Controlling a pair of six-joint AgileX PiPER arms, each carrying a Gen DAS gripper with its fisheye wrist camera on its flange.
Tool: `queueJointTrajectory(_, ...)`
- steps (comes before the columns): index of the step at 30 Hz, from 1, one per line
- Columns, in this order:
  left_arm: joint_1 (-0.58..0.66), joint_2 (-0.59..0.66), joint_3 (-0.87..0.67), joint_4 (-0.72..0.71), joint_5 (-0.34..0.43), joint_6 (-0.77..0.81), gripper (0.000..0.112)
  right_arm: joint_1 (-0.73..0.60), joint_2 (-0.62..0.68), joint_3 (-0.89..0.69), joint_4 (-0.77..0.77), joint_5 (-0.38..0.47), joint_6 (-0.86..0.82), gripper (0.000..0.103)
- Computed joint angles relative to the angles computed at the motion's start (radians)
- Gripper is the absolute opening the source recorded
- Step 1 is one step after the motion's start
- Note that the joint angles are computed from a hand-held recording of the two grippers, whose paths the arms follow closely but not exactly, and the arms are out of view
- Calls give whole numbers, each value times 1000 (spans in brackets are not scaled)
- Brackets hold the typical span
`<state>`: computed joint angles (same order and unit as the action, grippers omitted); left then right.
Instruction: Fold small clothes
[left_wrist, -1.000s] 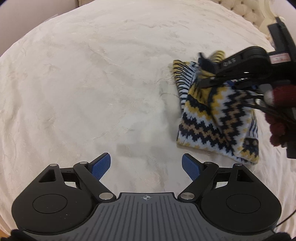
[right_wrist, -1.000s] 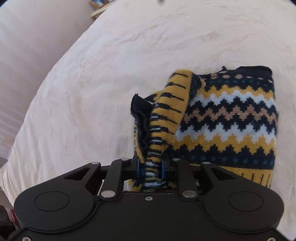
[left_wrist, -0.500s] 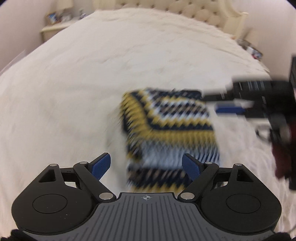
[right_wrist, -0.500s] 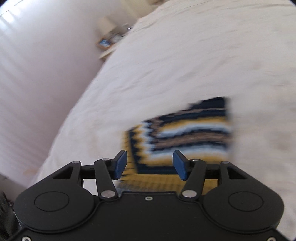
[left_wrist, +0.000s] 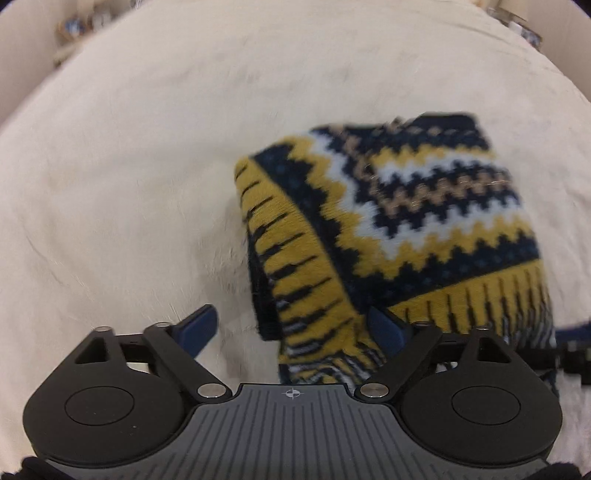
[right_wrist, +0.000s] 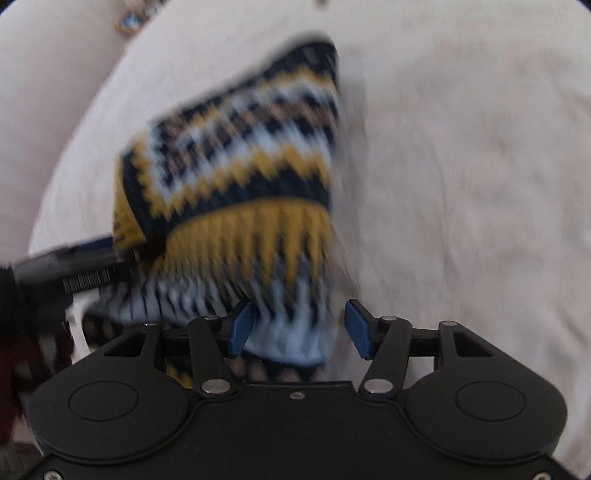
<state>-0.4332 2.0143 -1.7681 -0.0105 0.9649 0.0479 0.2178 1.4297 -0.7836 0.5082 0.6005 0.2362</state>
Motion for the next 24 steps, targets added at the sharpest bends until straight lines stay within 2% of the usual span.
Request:
queueJointTrajectory(1,18,8,-3,-25,0,8,103,-1,-4,18,21,1,-26,61)
queueJointTrajectory(6,76,6,-4,-140,11,98,102,-33,-66,58,53,54,-99,61)
queueJointTrajectory(10,114,-119,79,-198,-24,107,99,-70,-157,50,20,73,-134,63)
queueJointTrajectory(11,127,-151,99,-217,-25,110,99,-91,-184,48,28,72,-155,64)
queueJointTrajectory(13,153,-200,124,-272,-2,127,100,-121,-211,34,34,57,-183,75)
queueJointTrajectory(14,158,-216,133,-292,11,134,100,-141,-215,26,50,47,-212,77)
queueJointTrajectory(16,155,-231,144,-309,42,146,100,-176,-190,-3,96,34,-279,77)
queueJointTrajectory(20,139,-246,230,-308,36,130,100,-225,-91,-73,177,29,-392,80)
queueJointTrajectory(24,144,-222,265,-371,35,153,100,-226,24,-141,217,15,-459,84)
